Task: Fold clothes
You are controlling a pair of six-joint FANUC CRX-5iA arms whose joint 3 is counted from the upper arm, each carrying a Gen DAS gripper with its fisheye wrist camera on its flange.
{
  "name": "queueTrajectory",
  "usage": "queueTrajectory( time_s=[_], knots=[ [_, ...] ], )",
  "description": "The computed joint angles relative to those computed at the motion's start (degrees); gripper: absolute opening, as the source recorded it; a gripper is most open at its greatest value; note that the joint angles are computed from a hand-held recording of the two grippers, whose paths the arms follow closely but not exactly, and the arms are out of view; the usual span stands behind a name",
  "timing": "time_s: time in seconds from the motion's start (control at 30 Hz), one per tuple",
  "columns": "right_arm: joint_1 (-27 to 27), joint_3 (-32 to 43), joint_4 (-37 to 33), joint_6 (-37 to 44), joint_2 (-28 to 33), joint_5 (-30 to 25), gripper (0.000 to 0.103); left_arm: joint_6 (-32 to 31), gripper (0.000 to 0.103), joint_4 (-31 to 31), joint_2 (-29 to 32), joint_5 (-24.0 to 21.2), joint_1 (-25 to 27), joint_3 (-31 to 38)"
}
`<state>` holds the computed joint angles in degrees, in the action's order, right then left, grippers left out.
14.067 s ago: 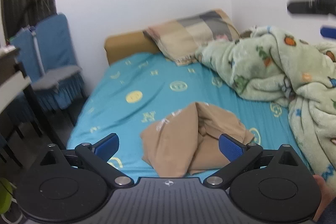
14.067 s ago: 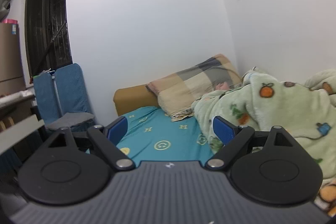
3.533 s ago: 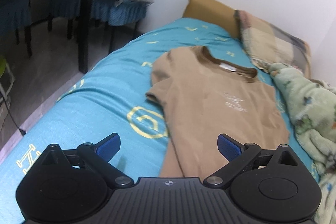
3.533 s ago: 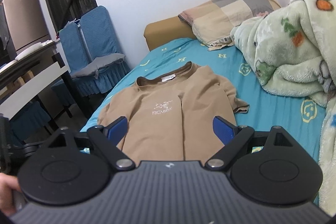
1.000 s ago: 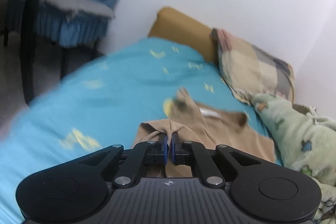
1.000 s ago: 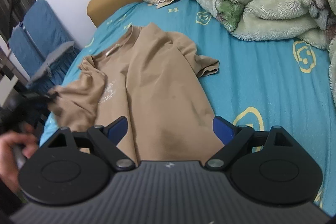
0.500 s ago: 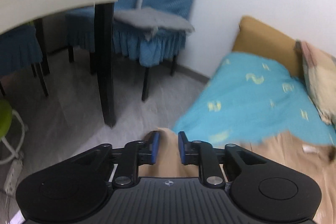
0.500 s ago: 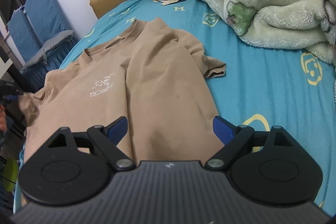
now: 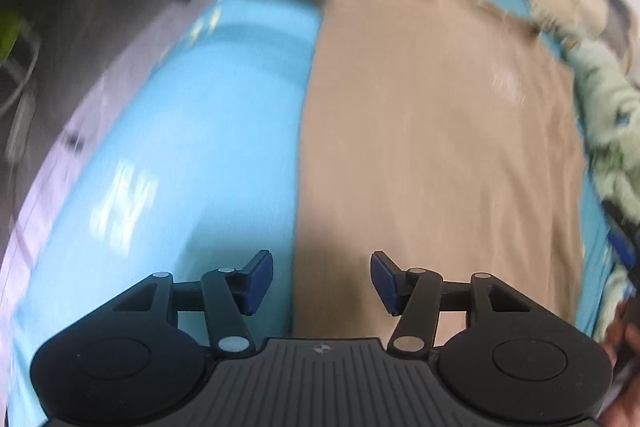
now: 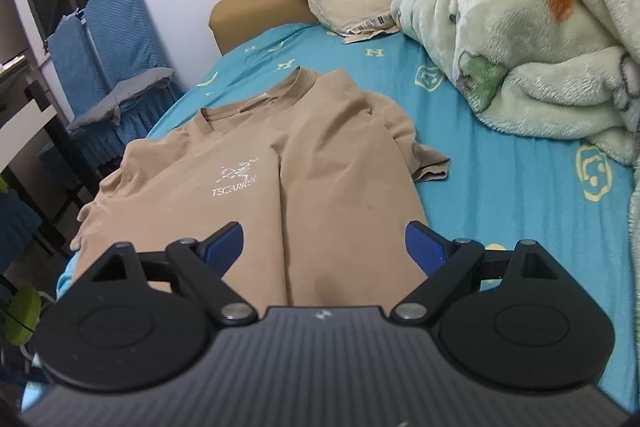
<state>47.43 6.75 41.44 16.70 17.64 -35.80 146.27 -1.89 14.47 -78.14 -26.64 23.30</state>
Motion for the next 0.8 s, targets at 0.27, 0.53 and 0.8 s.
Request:
queueTrajectory(
  time_s=[0.27, 0.53, 0.8],
  knots=[
    [2.0, -3.3, -0.9, 2.3, -3.5, -2.5, 0.089, 1.7, 0.051, -0.3, 0.0, -4.1, -4.7, 1.0],
    [2.3, -7.5, 2.9, -0.5, -6.6, 0.6, 0.089, -0.5, 0.002, -1.4, 0.2, -9.4, -6.2, 5.1],
    [1.1, -8.5, 5.6, -4.1, -6.9, 3.8, 0.089, -1.4, 0.002, -8.4, -0.9, -20.0, -6.9, 12.6]
  ],
)
